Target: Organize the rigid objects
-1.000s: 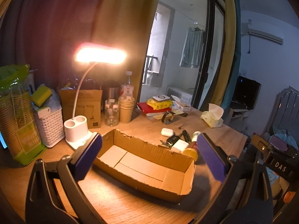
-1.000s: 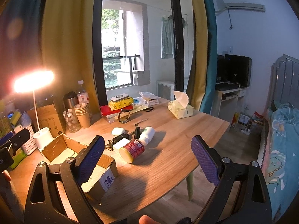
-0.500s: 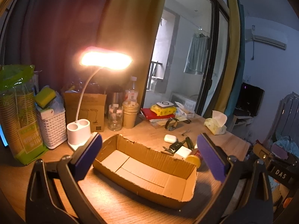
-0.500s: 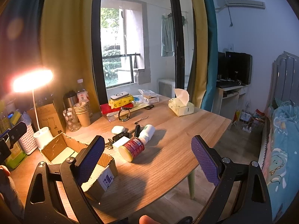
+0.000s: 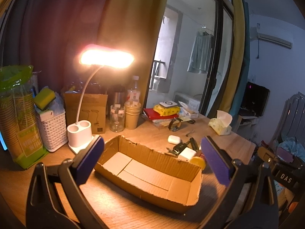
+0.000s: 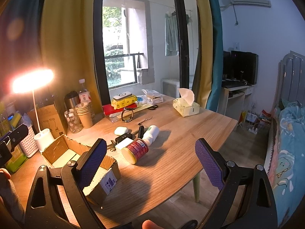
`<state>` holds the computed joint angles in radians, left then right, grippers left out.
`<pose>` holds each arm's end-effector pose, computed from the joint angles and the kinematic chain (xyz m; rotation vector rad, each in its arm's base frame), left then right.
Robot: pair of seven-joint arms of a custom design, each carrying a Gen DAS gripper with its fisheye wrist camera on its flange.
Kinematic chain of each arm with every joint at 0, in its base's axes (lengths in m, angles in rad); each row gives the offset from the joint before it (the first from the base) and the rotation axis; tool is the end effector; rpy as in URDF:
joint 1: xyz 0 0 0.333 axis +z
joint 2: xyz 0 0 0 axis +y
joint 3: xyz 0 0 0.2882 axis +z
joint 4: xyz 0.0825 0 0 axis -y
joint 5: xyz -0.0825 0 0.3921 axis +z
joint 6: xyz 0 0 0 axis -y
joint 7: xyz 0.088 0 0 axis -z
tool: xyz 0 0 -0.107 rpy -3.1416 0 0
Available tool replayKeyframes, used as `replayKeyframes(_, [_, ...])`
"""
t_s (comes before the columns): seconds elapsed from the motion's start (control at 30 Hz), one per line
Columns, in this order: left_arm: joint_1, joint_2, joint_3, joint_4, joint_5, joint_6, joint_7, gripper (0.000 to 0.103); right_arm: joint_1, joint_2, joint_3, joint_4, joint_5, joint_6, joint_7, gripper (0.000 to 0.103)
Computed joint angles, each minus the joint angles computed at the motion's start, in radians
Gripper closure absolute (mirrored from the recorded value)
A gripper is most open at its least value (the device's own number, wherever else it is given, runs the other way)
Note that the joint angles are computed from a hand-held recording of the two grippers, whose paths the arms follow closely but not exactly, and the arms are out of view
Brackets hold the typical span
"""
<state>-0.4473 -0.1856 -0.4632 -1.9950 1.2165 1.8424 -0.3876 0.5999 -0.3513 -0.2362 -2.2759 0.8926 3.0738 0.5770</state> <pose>0.3759 -0.3868 0.5605 -1.7973 0.8539 -0.8624 0.4952 0.1080 0.5715 -1.7338 1.0741 -0.7041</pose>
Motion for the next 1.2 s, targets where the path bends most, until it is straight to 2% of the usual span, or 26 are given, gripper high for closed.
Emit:
replayKeyframes(0.67, [-0.002,0.036,0.019,0.030,-0.037,0.000,0.029,0.001,-0.018,0.044,0.015,0.028,0.036,-0.018,-0.019,0.007])
replayKeyframes(0.93, [-0.002,0.097,0.057,0.060,-0.121,0.009,0.041,0.001,-0.123,0.143,0.084,0.098,0.059,-0.089,-0.021,0.007])
replayKeyframes(1.2, [-0.004,0.206,0.112,0.115,-0.287,0.084,0.090,0.001,-0.229,0.249,0.156,0.174,0.082,-0.169,-0.029,0.007])
